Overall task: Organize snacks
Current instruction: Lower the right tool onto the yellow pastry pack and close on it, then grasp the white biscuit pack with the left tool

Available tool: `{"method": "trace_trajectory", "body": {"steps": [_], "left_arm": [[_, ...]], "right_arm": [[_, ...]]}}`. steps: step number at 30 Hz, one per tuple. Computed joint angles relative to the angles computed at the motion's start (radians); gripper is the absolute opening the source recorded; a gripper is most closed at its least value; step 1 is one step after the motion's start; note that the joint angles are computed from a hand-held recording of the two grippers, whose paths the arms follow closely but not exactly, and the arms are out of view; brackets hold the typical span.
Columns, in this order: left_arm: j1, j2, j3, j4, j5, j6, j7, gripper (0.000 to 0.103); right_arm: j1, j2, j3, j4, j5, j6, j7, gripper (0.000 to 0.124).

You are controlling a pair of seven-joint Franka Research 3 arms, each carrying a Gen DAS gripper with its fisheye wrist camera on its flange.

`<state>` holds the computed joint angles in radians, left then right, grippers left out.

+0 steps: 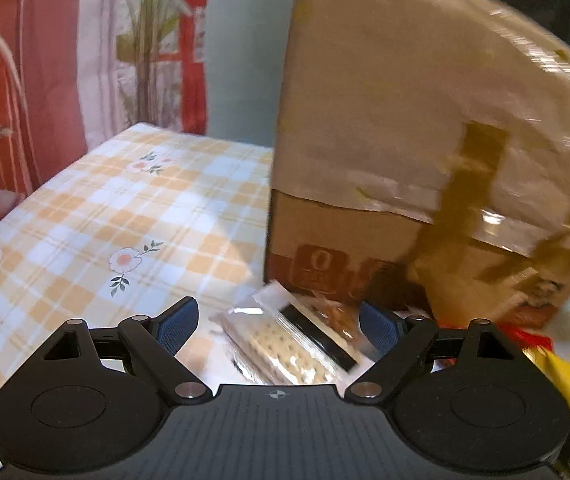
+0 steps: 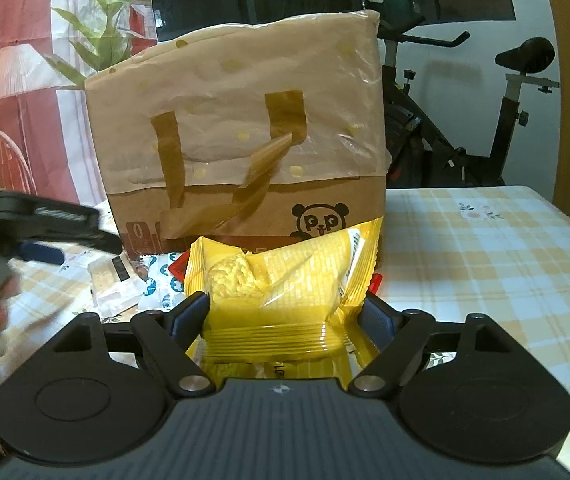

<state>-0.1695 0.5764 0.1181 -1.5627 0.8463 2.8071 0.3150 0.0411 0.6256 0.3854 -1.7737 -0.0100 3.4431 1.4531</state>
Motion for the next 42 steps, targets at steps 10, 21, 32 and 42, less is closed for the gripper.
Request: {"method": "trace_trajectory", "body": {"steps": [10,21,32,42], "left_arm": [[0.067,-0.076,-0.068,-0.137,-0.106,0.059,0.125,0.066],[0.055,-0.066,-0.05,-0.134,-0.162,0.101,0.12,0.069],[0.025,-0.04,-0.028,-0.098,-0.152,0.035,0.124,0.077],[0.059,-0.171,-0.061,-0.285,-0.155,0.069,0.176,0.062]], "right_arm": [[-0.059,0.018,0.061,0.005,-0.035,-0.006,0.027,0.083],[-0.041,0.013,0.041,0.001,-0.038,0.0,0.03,0.083],[-0.069,0.022,0.068,0.004,-0.053,-0.003,0.041,0.083],[-0.075,0.024,0.074,0.005,-0.059,-0.005,0.046,0.083]]}}
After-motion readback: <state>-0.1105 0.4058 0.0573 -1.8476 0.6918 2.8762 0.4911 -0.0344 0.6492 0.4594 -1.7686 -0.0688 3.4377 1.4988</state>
